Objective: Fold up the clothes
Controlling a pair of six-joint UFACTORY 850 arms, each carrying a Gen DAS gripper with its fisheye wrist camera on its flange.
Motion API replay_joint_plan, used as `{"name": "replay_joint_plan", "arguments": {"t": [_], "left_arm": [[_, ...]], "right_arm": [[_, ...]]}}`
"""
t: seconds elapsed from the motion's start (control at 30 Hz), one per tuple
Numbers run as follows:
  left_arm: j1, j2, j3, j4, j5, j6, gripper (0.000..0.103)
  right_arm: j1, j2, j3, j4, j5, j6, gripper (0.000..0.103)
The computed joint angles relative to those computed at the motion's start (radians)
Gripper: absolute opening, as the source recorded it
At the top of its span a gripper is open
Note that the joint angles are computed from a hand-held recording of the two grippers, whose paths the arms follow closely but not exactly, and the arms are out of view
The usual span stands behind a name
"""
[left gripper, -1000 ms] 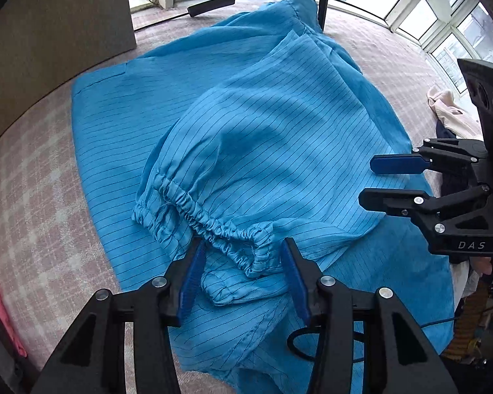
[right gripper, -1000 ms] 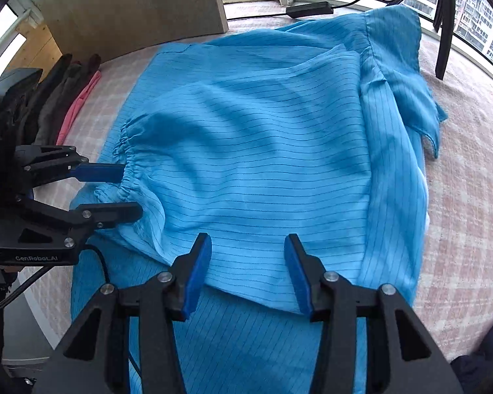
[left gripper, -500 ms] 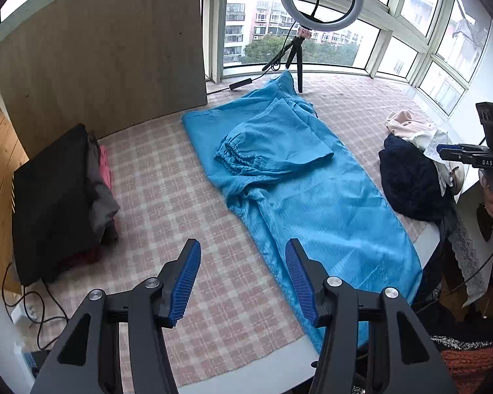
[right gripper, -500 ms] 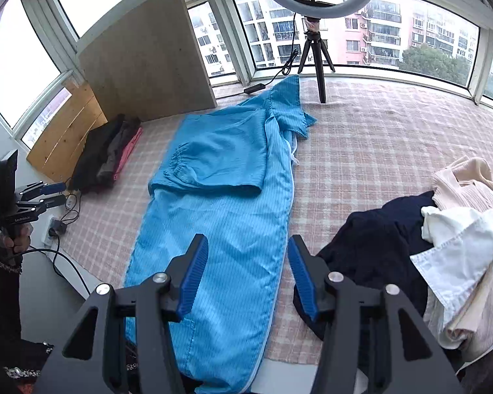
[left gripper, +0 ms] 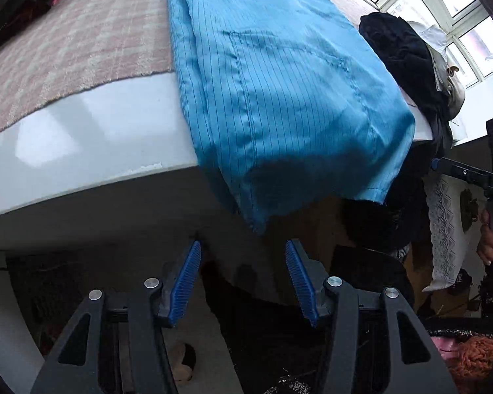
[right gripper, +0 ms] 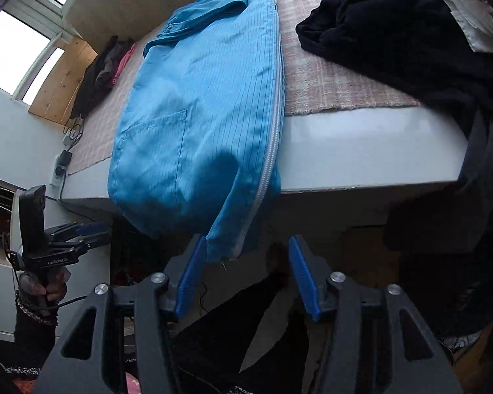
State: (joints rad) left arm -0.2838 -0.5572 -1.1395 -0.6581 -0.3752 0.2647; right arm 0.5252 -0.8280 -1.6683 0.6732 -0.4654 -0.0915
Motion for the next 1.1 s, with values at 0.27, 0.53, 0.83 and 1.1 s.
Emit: {"name": "replay_joint_plan", "arguments": {"t": [0.27,0.53,0.83,1.1], "left_arm": [[0.0,-0.057,-0.036,-0.129,0.01,0.104,0.052],[-0.007,-0.058,-0.054,-0.093,-0.005,0.072,0.052],[-0.032,-0.066,-0.071,-0.091,-0.003,0.133,0.053],[-0.016,-0.098,-0.083,-0.181,-0.004,0.203,0.057]], "right_arm": [[0.025,-0.139,-0.18,-0.121,-0.091,0.072,0.052],[0.032,-0.202,-0.222,-0.355,-0.139,0.222,0.052],[0.001,-0.139,-0.127,-0.12,-0.08,-0.091,0.052],[-0.005,-0.229,-0.236,-0.038,-0.18,-0.227,0.052]]}}
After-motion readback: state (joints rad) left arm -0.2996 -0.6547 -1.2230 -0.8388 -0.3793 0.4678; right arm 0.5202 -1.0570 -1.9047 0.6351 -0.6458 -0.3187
